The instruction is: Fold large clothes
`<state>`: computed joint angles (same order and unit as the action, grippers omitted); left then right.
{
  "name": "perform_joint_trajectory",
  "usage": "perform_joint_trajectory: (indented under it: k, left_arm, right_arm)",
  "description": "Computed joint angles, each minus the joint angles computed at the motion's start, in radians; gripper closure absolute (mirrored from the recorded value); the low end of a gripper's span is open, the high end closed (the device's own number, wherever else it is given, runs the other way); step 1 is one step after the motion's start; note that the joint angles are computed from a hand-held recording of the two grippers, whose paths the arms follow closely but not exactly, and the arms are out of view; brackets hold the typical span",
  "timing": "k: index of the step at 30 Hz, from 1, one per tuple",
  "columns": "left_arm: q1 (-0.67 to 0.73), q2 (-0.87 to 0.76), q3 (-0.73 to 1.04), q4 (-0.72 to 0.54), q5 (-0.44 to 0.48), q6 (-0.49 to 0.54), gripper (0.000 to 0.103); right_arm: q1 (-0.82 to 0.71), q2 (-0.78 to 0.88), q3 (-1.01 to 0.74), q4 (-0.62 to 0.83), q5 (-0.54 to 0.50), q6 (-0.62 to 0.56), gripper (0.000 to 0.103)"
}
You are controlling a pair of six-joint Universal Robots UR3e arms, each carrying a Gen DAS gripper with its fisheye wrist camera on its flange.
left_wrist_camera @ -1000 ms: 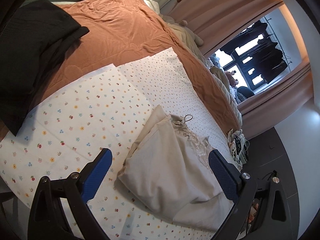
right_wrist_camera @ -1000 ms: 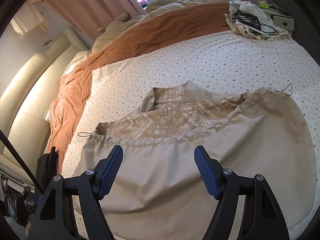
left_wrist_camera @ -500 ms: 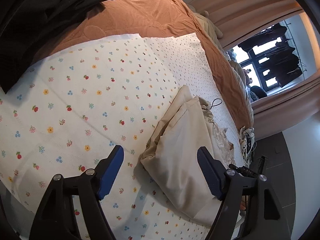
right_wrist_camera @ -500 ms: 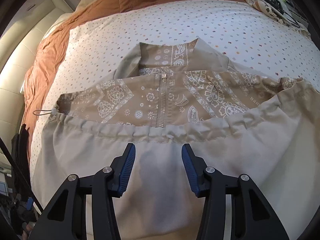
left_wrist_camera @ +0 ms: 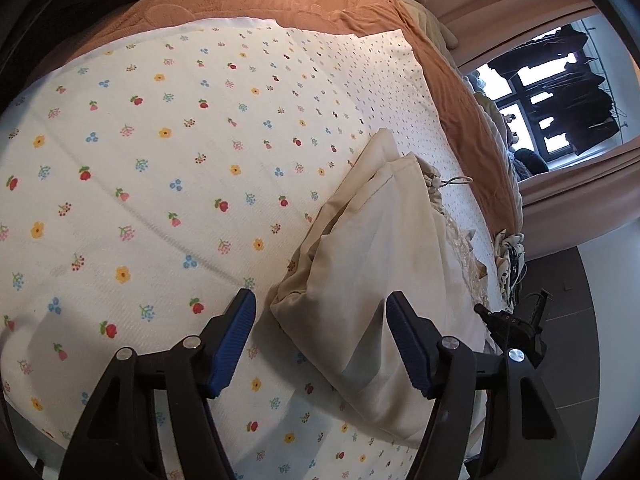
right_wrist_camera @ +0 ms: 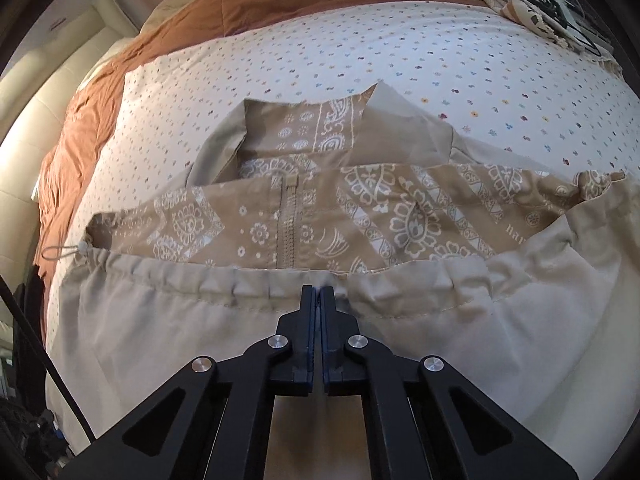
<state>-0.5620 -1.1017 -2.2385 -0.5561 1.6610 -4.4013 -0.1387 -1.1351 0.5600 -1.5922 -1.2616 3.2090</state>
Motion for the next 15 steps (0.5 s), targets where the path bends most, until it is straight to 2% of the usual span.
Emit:
perform_joint_trajectory:
  k: [6, 8, 11, 15]
  left_arm:
    - [0.007, -0.021, 0.004, 0.015, -0.031, -0.002, 0.035]
    - [0.003, -0.022, 0.003, 0.016, -0.040, -0.008, 0.043]
    - [0.007, -0.030, -0.003, 0.026, -0.050, -0.012, 0.044]
    - [0.045, -0.059, -0.030, 0.104, -0.125, -0.015, 0.045]
  right_arm:
    - [-0.021, 0.070, -0.052, -0.060, 0.057, 0.049, 0.103]
    - [-0.013, 0.098, -0.071, -0.078, 0.049, 0.060, 0.103]
    - [-0.001, 0.131, -0.085, -0.089, 0.028, 0.049, 0.103]
    - [-0.015, 0.123, -0.075, -0.093, 0.057, 0.043, 0.103]
